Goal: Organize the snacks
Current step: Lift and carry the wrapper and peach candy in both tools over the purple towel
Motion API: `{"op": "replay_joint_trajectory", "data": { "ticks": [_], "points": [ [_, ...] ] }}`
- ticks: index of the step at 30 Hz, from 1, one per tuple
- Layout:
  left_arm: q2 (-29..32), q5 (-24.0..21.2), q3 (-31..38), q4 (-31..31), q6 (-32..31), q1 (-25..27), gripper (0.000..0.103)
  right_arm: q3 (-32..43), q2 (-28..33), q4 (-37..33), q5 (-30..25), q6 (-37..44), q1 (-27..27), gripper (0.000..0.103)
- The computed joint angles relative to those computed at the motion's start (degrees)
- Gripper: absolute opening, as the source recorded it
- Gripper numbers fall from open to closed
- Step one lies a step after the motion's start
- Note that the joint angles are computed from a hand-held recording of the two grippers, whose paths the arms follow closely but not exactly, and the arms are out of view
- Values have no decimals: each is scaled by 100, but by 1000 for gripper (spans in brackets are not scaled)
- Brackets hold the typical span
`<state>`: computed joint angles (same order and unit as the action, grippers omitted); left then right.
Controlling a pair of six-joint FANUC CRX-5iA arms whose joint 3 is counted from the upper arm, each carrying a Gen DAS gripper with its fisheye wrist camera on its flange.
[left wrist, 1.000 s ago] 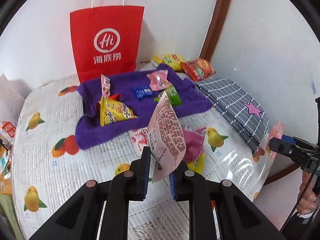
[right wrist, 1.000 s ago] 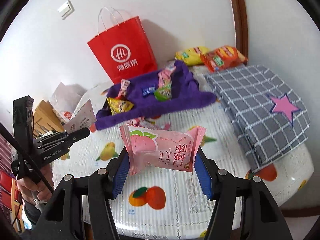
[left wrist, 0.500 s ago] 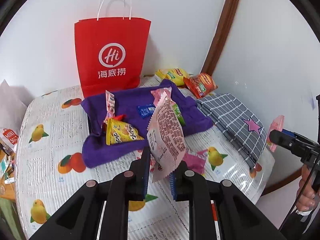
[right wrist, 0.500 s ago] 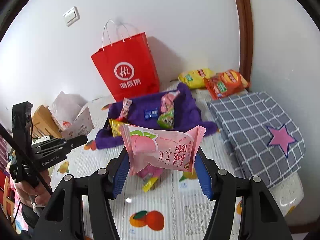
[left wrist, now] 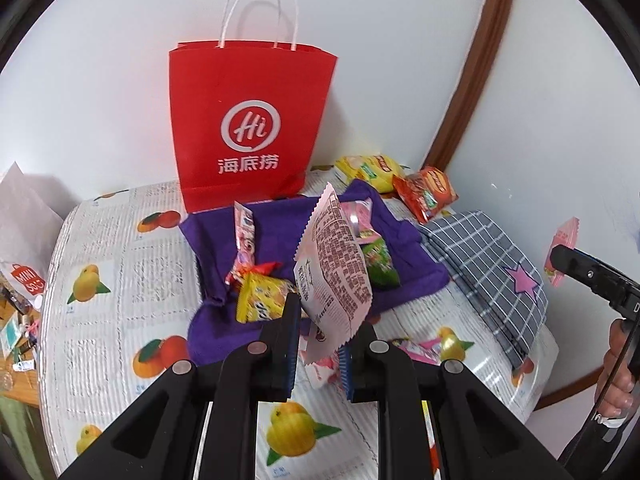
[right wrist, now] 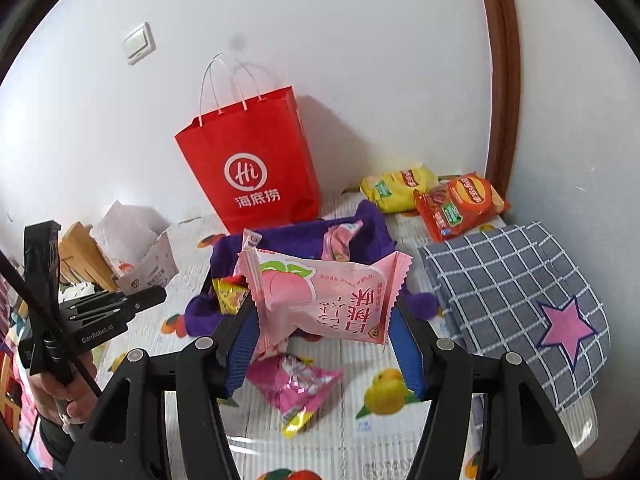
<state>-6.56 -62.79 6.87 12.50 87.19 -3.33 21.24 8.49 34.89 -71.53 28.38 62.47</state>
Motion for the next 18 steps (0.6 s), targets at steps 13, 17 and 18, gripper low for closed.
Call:
{"op": "replay_joint_trajectory", "data": {
  "ticks": [13, 17, 18],
  "points": [
    [616, -31, 720, -131, 266, 248, 16, 843, 553, -363, 223, 349, -618, 61],
    [809, 25, 839, -78, 326, 313, 16, 1115, 784, -556, 324, 494, -798, 61],
    [858, 24, 869, -70, 341, 325, 16, 1165, 837, -604, 347, 508, -839, 61]
  ]
}}
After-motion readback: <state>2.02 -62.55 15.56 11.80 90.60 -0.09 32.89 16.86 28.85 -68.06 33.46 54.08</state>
